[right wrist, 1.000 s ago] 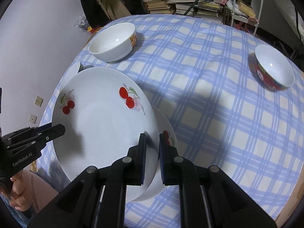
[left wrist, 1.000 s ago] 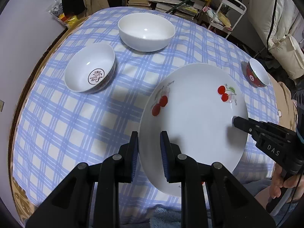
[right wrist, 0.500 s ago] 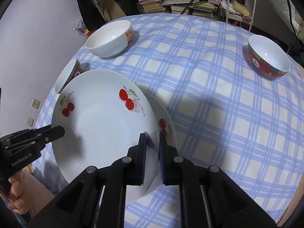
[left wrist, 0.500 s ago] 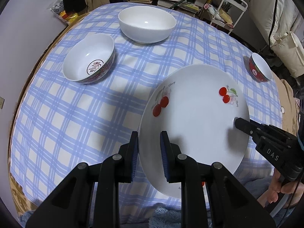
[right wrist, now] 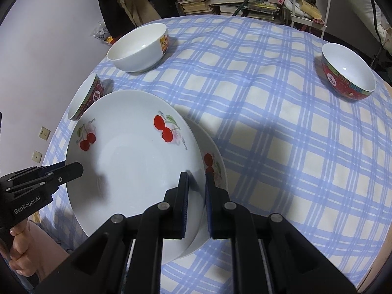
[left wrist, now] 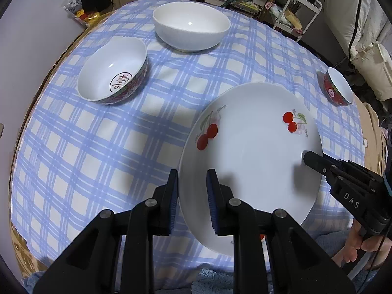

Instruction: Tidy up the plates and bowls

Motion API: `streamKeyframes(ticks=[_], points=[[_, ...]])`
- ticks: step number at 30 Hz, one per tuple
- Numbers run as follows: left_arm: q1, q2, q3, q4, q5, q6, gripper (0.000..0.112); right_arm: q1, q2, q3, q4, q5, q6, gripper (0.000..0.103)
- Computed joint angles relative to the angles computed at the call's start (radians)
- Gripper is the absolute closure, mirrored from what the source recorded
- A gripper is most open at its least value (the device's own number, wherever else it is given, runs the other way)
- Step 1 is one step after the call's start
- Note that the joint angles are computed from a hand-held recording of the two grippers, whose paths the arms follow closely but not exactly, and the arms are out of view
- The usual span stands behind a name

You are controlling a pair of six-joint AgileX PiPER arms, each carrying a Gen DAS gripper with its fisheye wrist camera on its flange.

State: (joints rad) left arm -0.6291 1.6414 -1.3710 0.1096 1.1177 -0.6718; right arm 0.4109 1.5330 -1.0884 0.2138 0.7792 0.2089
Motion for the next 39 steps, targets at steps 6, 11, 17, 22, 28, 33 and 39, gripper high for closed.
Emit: streamKeyframes(ticks=[6, 11, 17, 22, 28, 33, 39], points=[[0.014, 0.015, 0.001, -0.019, -0.005, 0.015, 0.092, 0.011, 0.011, -0.006, -0.035, -0.005, 0.023, 0.089], [0.018, 0.033, -0.007, -0.033, -0.006, 0.027, 0.092, 0.02, 0.011, -0.008, -0.078, -0.005, 0.054, 0.089], [0.024, 0.056, -0.013, -0.045, 0.0, 0.03, 0.092, 0.033, 0.026, -0.015, -0.11, 0.003, 0.073, 0.089], [0.029, 0.088, -0.028, -0.054, 0.008, 0.041, 0.092, 0.054, 0.034, -0.022, -0.165, 0.008, 0.111, 0.089], [0.025, 0.135, -0.053, -0.052, 0.03, 0.043, 0.092, 0.083, 0.048, -0.026, -0.232, 0.014, 0.151, 0.089], [0.039, 0.147, -0.055, -0.075, 0.029, 0.049, 0.092, 0.112, 0.044, -0.021, -0.296, 0.007, 0.197, 0.089], [0.021, 0.157, -0.058, -0.051, 0.036, 0.043, 0.092, 0.118, 0.042, -0.021, -0.317, 0.003, 0.215, 0.089]])
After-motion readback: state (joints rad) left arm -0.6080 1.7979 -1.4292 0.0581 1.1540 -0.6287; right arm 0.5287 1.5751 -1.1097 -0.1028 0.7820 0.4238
